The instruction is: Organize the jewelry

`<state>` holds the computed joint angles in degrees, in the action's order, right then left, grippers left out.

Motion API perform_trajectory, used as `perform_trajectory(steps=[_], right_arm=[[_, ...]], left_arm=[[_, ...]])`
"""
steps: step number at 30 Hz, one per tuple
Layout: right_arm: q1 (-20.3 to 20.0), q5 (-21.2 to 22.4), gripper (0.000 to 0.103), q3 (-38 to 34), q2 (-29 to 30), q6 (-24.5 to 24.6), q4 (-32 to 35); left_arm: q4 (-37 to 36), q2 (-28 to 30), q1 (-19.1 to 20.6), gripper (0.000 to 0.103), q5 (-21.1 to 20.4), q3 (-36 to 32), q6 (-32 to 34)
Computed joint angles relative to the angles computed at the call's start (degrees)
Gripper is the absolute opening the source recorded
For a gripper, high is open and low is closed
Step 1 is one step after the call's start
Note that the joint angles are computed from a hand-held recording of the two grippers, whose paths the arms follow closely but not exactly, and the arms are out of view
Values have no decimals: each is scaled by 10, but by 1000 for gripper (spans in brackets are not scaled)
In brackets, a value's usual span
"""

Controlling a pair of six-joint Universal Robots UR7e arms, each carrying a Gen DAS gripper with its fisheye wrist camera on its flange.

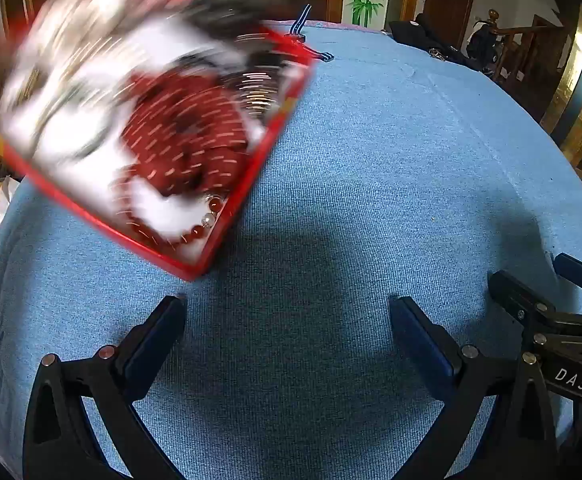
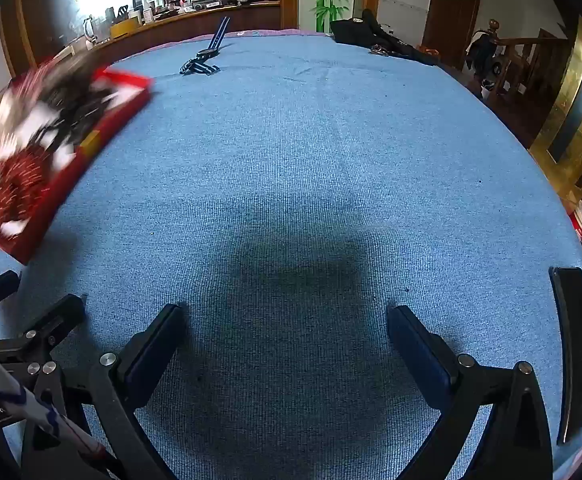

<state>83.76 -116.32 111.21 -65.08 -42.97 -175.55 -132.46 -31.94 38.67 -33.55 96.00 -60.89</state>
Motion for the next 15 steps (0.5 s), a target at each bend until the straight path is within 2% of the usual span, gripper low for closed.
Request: perform_trajectory(steps=[15], right_arm=[[-1, 2, 103, 4, -2, 0, -1]], left_arm=[[-4, 0, 0, 103, -3, 0, 1]])
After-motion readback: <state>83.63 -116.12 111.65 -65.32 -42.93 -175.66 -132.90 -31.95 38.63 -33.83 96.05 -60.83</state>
